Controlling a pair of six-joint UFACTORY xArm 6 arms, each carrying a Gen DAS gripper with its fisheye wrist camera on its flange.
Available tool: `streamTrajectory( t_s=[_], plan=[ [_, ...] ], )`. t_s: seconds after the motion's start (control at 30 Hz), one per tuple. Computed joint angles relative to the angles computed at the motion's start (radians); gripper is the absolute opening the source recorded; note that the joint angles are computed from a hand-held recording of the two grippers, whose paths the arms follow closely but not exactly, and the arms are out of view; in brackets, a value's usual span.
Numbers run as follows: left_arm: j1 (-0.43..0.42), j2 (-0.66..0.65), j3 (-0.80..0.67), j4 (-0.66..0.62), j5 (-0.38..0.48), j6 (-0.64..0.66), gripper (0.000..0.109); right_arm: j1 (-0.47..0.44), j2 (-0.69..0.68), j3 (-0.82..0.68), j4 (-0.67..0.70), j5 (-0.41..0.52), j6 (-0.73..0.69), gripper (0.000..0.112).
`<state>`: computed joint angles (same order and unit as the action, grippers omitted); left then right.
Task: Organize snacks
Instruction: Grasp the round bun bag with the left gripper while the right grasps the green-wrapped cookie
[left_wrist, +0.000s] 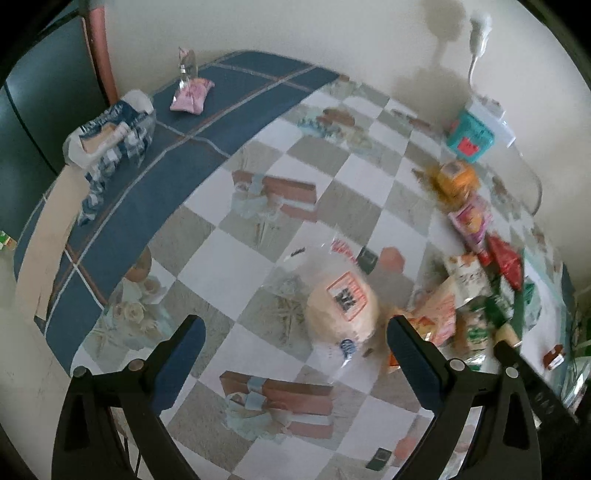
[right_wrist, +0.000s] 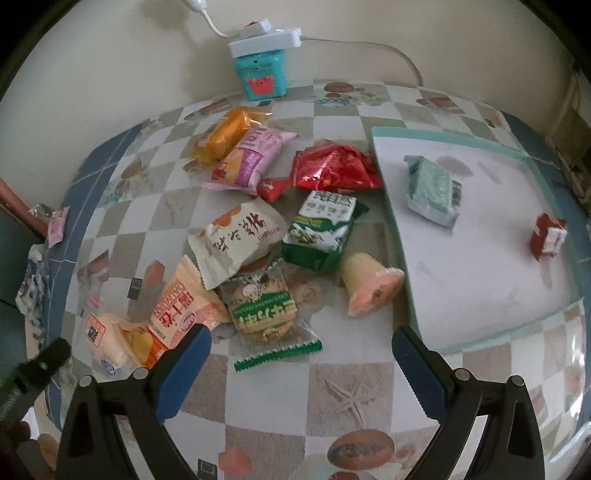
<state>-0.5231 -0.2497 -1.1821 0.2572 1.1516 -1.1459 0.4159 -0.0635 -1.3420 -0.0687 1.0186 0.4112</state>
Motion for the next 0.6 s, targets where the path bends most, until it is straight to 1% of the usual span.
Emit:
streamTrajectory(
  t_s=[0.17, 0.37, 0.43, 0.6],
  plan=[
    [0.025, 0.008, 0.031, -0.085, -0.050, 0.035, 0.099, -0.011, 0.031, -0.013, 0.018, 0.018, -0.004, 0.100],
    [0.053, 0.045, 0.013, -0.123, -0.103, 0.032, 0.099, -0.020, 0.067, -0.044, 0.034, 0.016, -0.020, 0.100],
    [0.061, 0.069, -0.007, -0.135, -0.107, 0.038, 0.099, -0.017, 0.082, -0.058, 0.031, 0.018, -0.025, 0.100],
    [0.071, 0.131, -0.054, -0.169, -0.085, 0.066, 0.099, -0.011, 0.123, -0.091, 0.047, 0.044, -0.052, 0.100]
  ],
)
